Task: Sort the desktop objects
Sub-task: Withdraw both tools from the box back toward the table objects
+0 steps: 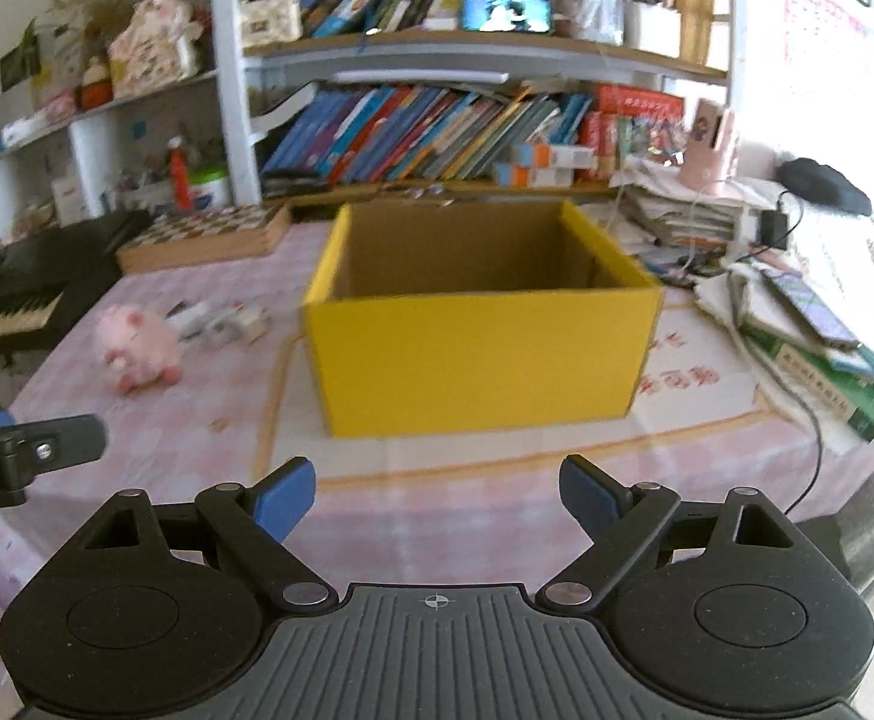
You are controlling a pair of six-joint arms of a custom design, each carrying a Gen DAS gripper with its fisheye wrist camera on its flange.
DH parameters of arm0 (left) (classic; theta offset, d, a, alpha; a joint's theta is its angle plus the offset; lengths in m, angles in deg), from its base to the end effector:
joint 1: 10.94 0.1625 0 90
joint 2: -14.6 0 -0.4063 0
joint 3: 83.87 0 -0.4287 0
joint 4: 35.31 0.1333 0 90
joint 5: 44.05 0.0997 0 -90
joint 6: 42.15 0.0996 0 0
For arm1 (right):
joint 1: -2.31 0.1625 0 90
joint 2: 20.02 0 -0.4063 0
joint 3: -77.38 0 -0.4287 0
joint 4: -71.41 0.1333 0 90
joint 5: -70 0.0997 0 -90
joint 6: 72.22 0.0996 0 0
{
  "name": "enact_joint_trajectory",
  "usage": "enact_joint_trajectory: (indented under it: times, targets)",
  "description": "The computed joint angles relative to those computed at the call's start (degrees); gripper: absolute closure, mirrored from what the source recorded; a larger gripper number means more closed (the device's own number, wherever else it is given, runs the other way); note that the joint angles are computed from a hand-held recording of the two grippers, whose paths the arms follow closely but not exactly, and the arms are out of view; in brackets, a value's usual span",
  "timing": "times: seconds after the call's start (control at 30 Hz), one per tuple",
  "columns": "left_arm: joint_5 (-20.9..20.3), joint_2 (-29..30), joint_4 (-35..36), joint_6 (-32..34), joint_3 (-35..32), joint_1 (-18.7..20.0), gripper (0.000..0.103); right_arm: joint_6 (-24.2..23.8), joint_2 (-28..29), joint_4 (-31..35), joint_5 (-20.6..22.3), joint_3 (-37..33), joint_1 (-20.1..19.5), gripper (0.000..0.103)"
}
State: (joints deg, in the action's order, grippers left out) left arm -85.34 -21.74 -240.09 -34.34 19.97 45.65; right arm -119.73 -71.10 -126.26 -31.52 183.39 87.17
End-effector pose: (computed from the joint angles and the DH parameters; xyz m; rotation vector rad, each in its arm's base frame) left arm -0.1606 -0.6215 0.0359 0.3713 2.2421 -1.1751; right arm 0.0557 -0.6472 0.1480 0.7536 -2.2757 0.9568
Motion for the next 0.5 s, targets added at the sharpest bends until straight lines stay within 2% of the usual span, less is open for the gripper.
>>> enact_joint_trajectory:
  times: [0.2, 0.5]
  targets:
    - [0.3, -3.0, -0.8, 0.3, 4.6, 0.0, 0.0, 0.6, -0.1, -0.3, 0.0, 3.0, 1.0, 0.008]
    - [2.9, -7.3, -2.7, -1.2, 10.5, 0.2, 0.0, 0.6, 0.9, 0.6, 0.8, 5.2, 2.7, 0.008]
